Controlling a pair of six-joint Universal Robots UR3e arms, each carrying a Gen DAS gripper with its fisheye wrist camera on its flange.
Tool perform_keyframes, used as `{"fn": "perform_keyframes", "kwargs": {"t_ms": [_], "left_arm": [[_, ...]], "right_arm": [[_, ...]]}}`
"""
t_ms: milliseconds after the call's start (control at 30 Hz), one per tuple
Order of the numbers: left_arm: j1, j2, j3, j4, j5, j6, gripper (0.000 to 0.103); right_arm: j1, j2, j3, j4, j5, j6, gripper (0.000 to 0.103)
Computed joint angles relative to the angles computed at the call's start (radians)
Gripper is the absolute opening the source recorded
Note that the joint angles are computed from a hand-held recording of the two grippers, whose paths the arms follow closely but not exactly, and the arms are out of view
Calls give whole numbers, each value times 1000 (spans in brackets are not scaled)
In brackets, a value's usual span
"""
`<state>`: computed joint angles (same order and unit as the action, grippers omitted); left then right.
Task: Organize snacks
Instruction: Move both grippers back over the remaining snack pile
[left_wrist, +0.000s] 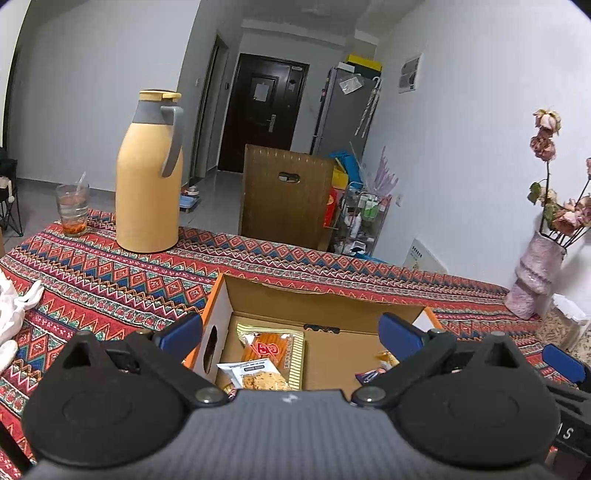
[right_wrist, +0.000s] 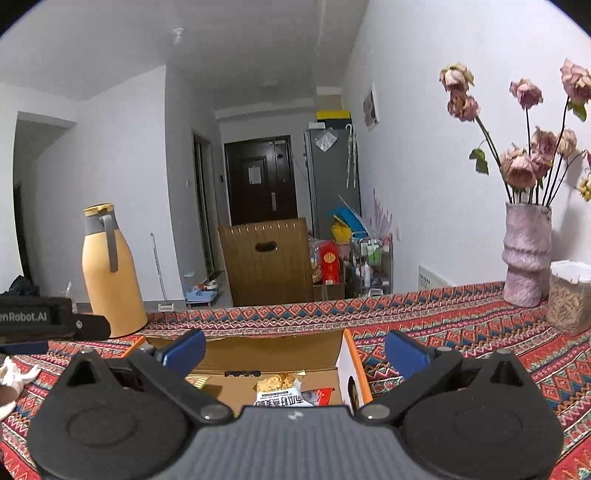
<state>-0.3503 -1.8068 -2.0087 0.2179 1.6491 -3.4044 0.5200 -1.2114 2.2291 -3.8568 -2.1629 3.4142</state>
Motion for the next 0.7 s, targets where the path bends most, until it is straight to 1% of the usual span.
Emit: {"fn": "perform_keyframes", "kwargs": {"t_ms": [133,233,333,500,700], "left_arm": [[14,63,-56,-7,-10,20,103],[37,112,-100,-41,-27,41,103],[64,151,-159,-48,-38,71,103],[102,201,-268,-45,-54,123,103],[148,209,-402,29,-94,182,103]], "right_arm": [[36,-21,41,-4,-34,-23,103],[60,-33,76,5,-57,-17,103],[87,-34,108,16,-81,-4,103],[120,-35,181,36,-103,44,103],[130,-38,265,97,-85,142,103]]}}
